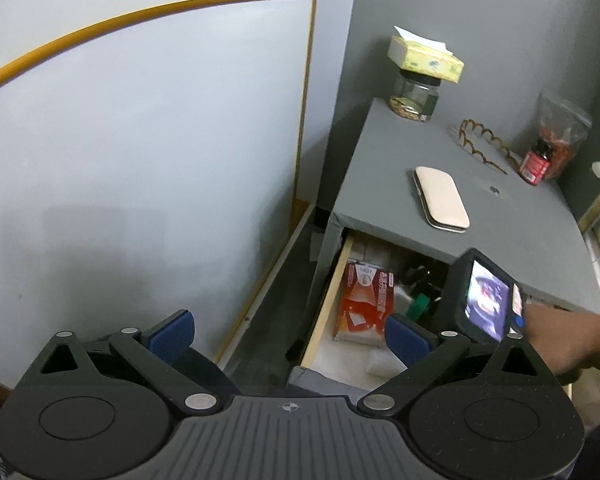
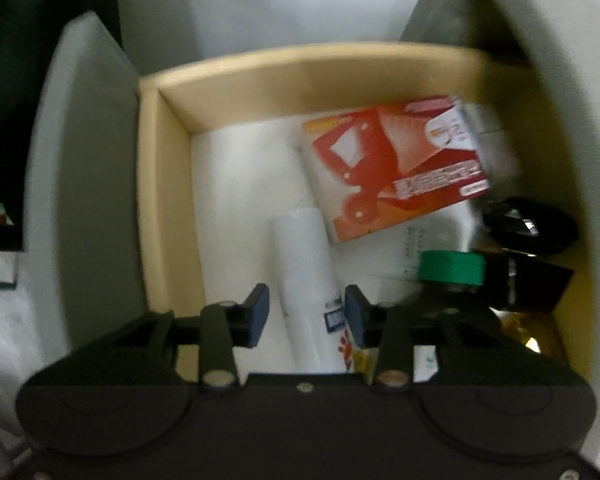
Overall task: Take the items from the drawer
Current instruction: 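Reach the right gripper into the drawer and grasp the white spray bottle, then lift the white spray bottle onto the nightstand top and open the right gripper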
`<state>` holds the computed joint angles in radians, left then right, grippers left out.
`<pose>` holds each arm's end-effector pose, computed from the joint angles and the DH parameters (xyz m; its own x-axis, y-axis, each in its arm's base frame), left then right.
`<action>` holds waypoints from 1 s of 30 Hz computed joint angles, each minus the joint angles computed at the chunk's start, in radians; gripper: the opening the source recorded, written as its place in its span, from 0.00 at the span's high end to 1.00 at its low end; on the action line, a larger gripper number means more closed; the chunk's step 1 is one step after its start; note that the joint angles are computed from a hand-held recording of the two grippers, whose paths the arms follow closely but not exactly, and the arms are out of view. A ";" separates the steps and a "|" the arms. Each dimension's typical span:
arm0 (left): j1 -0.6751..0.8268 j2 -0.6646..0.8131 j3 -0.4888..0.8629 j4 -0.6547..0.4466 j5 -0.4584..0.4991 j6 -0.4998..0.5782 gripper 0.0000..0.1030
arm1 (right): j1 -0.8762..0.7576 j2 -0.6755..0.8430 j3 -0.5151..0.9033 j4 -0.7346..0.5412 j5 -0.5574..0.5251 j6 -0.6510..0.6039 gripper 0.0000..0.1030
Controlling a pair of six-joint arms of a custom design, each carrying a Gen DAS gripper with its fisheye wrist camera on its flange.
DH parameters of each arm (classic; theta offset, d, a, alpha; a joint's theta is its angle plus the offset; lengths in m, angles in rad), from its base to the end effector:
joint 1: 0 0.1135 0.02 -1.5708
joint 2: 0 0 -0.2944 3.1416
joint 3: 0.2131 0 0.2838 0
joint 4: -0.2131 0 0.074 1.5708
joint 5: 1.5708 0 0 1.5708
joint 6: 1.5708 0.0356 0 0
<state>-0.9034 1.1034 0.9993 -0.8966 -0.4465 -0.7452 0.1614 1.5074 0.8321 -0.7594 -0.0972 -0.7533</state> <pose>0.1524 -0.1686 0.3179 -0.7655 -0.0167 -0.6432 0.0613 0.9932 -0.0988 0.2662 0.0468 0.1723 -0.5950 -0.7867 -0.1647 -0.7951 0.6061 -0.0227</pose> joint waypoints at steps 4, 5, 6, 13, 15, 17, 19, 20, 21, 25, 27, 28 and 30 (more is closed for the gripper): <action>-0.012 0.010 0.003 -0.001 0.014 0.008 0.03 | -0.077 -0.065 -0.018 -0.038 -0.097 -0.015 0.68; -0.015 0.011 0.004 -0.001 0.014 0.007 0.03 | -0.098 -0.104 -0.030 -0.038 -0.113 -0.016 0.68; -0.017 0.011 0.004 -0.001 0.016 0.006 0.03 | -0.136 -0.163 -0.042 -0.045 -0.148 -0.022 0.68; -0.039 0.016 0.002 0.010 0.041 0.000 0.03 | -0.589 -0.421 0.029 -0.230 -0.613 -0.104 0.69; -0.046 0.018 0.004 0.012 0.042 0.000 0.03 | -0.681 -0.428 0.084 -0.206 -0.694 -0.041 0.69; -0.051 0.018 0.005 0.013 0.042 -0.001 0.03 | -0.739 -0.429 0.112 -0.137 -0.737 0.048 0.69; -0.055 0.018 0.006 0.014 0.041 0.000 0.03 | -0.776 -0.406 0.119 0.033 -0.727 0.215 0.69; -0.058 0.018 0.007 0.014 0.036 0.000 0.03 | -0.771 -0.382 0.133 0.079 -0.699 0.272 0.69; -0.060 0.017 0.008 0.013 0.032 0.000 0.03 | -0.756 -0.358 0.134 0.143 -0.637 0.330 0.69; -0.053 0.014 0.006 0.010 0.029 0.000 0.03 | -0.684 -0.261 0.157 0.263 -0.449 0.436 0.69; -0.045 0.011 0.005 0.009 0.032 0.002 0.03 | -0.651 -0.231 0.181 0.263 -0.366 0.427 0.69; -0.041 0.011 0.005 0.009 0.032 0.001 0.03 | -0.638 -0.219 0.195 0.256 -0.349 0.423 0.69; -0.037 0.012 0.005 0.010 0.035 0.001 0.03 | -0.631 -0.208 0.204 0.232 -0.328 0.411 0.69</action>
